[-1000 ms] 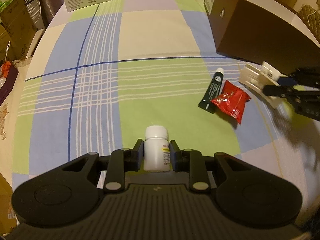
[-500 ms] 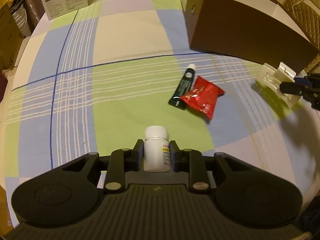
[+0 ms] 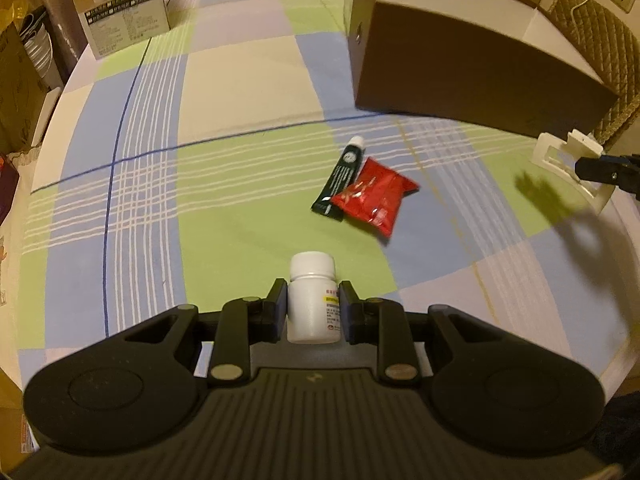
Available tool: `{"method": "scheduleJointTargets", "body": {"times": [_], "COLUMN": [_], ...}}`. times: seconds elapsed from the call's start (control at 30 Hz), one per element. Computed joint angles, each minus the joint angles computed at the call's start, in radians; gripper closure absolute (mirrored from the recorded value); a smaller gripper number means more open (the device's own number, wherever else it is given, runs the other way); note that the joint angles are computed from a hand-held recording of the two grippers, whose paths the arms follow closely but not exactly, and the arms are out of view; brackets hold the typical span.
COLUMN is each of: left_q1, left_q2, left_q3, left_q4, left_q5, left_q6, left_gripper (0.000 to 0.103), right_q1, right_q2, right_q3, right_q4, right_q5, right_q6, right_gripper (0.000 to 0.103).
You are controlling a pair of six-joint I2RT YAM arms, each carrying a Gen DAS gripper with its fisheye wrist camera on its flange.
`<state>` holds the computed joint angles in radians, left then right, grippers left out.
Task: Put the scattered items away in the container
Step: 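Carry the pill bottle with the left tool while the right tool carries the hair clip over the box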
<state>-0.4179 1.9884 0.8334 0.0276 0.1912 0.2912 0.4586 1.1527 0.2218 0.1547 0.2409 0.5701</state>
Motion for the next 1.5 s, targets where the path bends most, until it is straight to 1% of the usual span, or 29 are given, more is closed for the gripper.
{"method": "scheduleJointTargets", "body": {"times": [0.13, 0.43, 0.6, 0.77, 0.93, 1.3, 1.5], "left_q1": [-0.012, -0.07, -0.099, -0.118, -0.138, -0.175, -0.194], "left_q2": [-0.062, -0.171, -0.198, -0.201, -0.183, -0.115, -0.04], "left_q3": [-0.025, -0.034, -0.015, 0.004, 0.037, 0.161, 0.295], "left_q4": [0.005, 0.004, -0.002, -0.007, -0.015, -0.04, -0.078], "left_q5": [0.029, 0.064, 0.085, 0.089, 0.091, 0.088, 0.096], "left_q6": [-0.007, -0.03, -0.041, -0.044, -0.047, -0.04, -0.033], "left_gripper": [0.081, 0.081, 0.081, 0.081, 0.081, 0.081, 0.081], "right_q1": [0.012, 0.012, -0.008, -0.04, -0.069, -0.285, -0.413], "right_q2": [-0.125, -0.343, -0.424, -0.45, -0.47, -0.423, -0.361], "right_q3": [-0.014, -0.007, 0.012, 0.043, 0.059, 0.092, 0.115], "right_q4": [-0.087, -0.271, -0.342, -0.392, -0.412, -0.353, -0.3], "right_q5": [0.019, 0.049, 0.065, 0.059, 0.052, -0.081, -0.171], "right_q6": [0.034, 0.065, 0.05, 0.022, -0.002, -0.116, -0.181], "right_gripper": [0.081, 0.081, 0.081, 0.081, 0.081, 0.081, 0.081]}}
